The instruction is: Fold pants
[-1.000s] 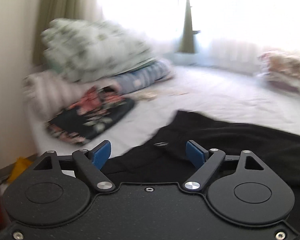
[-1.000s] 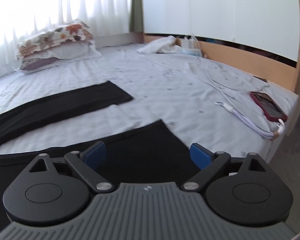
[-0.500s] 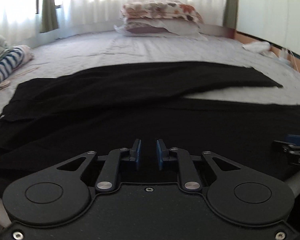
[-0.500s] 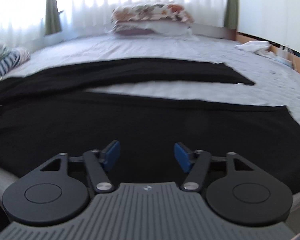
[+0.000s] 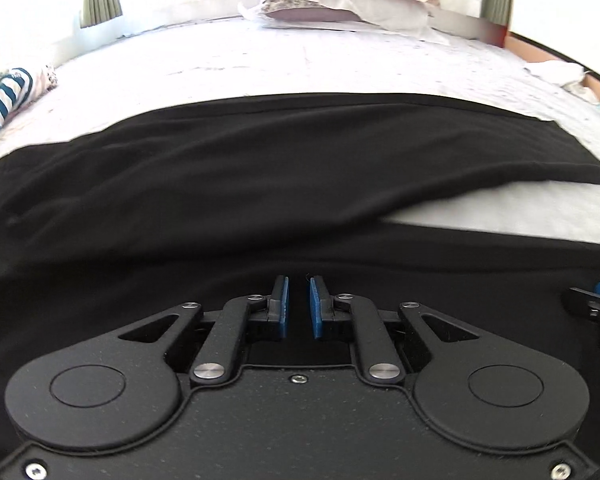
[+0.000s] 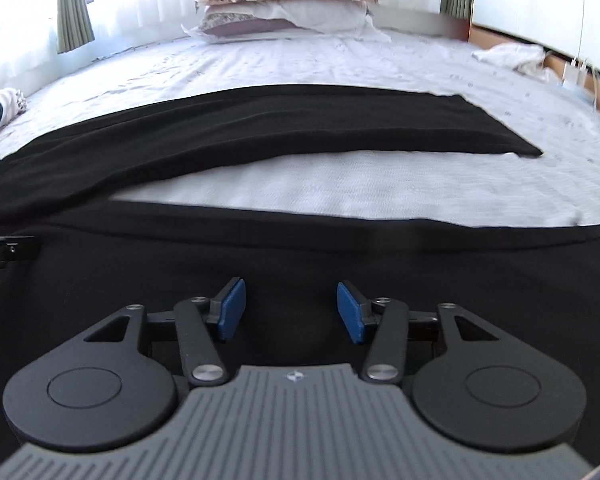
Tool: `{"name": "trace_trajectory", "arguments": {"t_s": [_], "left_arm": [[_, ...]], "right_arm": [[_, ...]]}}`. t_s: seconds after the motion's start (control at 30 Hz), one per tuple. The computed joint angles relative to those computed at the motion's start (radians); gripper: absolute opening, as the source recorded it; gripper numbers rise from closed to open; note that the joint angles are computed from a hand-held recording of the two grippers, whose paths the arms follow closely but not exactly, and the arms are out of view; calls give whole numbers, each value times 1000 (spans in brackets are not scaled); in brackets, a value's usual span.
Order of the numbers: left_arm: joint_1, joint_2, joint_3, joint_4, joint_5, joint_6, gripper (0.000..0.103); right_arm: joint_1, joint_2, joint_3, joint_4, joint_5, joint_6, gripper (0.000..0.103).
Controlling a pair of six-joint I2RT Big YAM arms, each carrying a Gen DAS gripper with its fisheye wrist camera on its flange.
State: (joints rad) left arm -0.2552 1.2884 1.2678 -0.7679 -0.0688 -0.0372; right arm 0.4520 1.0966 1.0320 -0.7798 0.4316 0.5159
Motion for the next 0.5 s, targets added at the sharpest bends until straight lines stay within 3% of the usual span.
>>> {"name": "trace_trajectory", "arguments": {"t_s": [0.13, 0.27, 0.37, 0.5], "left_arm": [[-5, 58, 39, 29, -54, 10, 14], [-20, 80, 40, 69, -99, 37, 14], [-35, 90, 28, 112, -133, 69, 14], [-56, 72, -18, 169, -164, 82, 14]], "right_arm": [[-56, 43, 50, -21, -77, -32, 66], [-75, 74, 77, -17, -99, -71, 74], [-30, 35, 52, 6, -40, -27, 83], [99, -81, -79, 125, 39, -38, 87]]}}
